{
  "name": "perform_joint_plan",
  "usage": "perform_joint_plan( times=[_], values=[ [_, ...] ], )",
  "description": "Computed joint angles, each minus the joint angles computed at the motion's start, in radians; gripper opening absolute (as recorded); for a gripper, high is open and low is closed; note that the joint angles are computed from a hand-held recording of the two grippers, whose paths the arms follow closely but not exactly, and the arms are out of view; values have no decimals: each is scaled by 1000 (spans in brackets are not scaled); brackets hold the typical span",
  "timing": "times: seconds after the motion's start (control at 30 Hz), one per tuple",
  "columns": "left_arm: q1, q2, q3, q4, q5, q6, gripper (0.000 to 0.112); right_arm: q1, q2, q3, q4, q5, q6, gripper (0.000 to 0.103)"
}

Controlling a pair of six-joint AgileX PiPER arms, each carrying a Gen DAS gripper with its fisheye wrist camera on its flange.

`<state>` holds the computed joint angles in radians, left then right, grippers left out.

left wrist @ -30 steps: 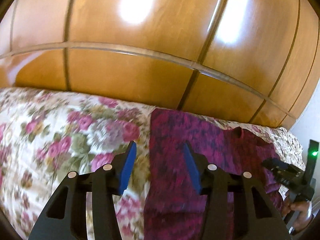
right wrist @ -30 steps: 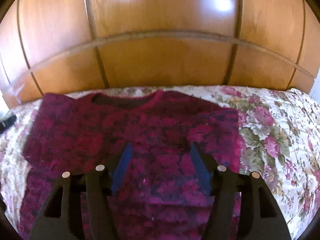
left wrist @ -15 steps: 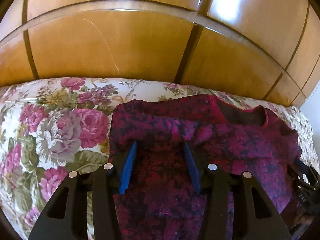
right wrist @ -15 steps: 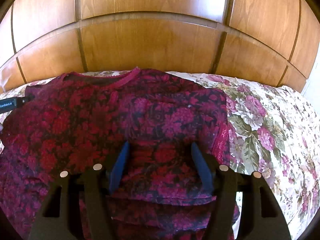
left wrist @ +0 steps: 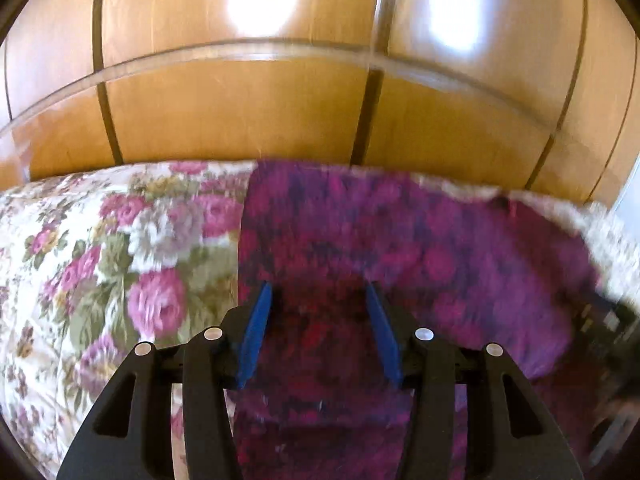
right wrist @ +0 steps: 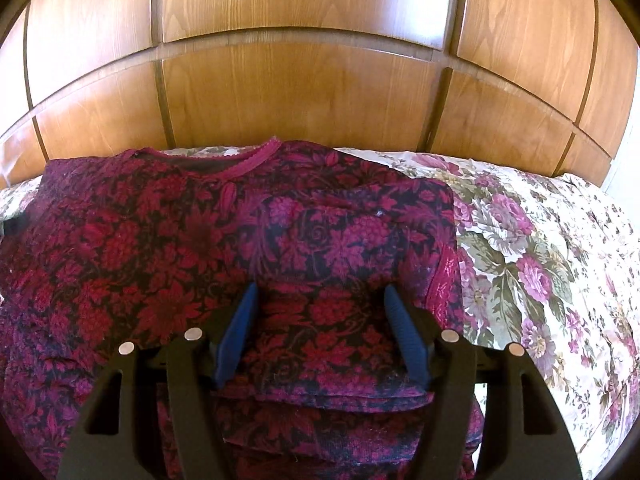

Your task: Fold small clothes

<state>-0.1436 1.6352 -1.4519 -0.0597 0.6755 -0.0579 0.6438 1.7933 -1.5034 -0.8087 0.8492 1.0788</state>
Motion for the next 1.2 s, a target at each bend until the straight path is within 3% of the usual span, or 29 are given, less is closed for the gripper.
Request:
perform_joint_plan(
  times=[0.07,0.2,0.23,0.27,0.33,0.4,0.5,0.7,0.77,0.8,0.83,1.0,1.1,1.2],
  values=[
    [2,10,23,1,-33,-13,52,-6,4,-5,-1,0,-7,65],
    [-40,24,1,137,-19,-131,55,-2,4,-8,-4,4,-4,65],
    [-44,26,-3,154,-13,-155,62,-2,4,-7,-5,5,-4,65],
    [-32,19,-8,139,9,-173,71,-1,5,-9,-8,7,-2,65],
    [24,-2,-4,15,50,-150,73,4,3,-7,-14,12,4,66],
    [71,-59,51,-59,58,-135,73,5,2,-6,-16,14,5,66],
    [86,-190,182,-59,36,-126,73,7,3,-8,-19,20,5,67],
    [96,-422,376,-75,84,-81,73,22,16,-32,-35,66,2,72],
    [92,-488,433,-67,102,-73,73,38,26,-60,-43,121,-10,81],
    [89,-518,458,-58,115,-71,73,53,32,-84,-46,176,-16,92],
    [100,-545,483,-66,129,-56,73,60,24,-87,-38,202,-16,98],
    [220,-628,565,-190,216,69,73,75,-122,56,54,165,-21,100],
    [363,-672,605,-324,298,243,72,92,-199,138,120,196,-90,100],
    [459,-722,627,-395,378,377,67,79,-323,280,259,155,-173,100]
  ],
)
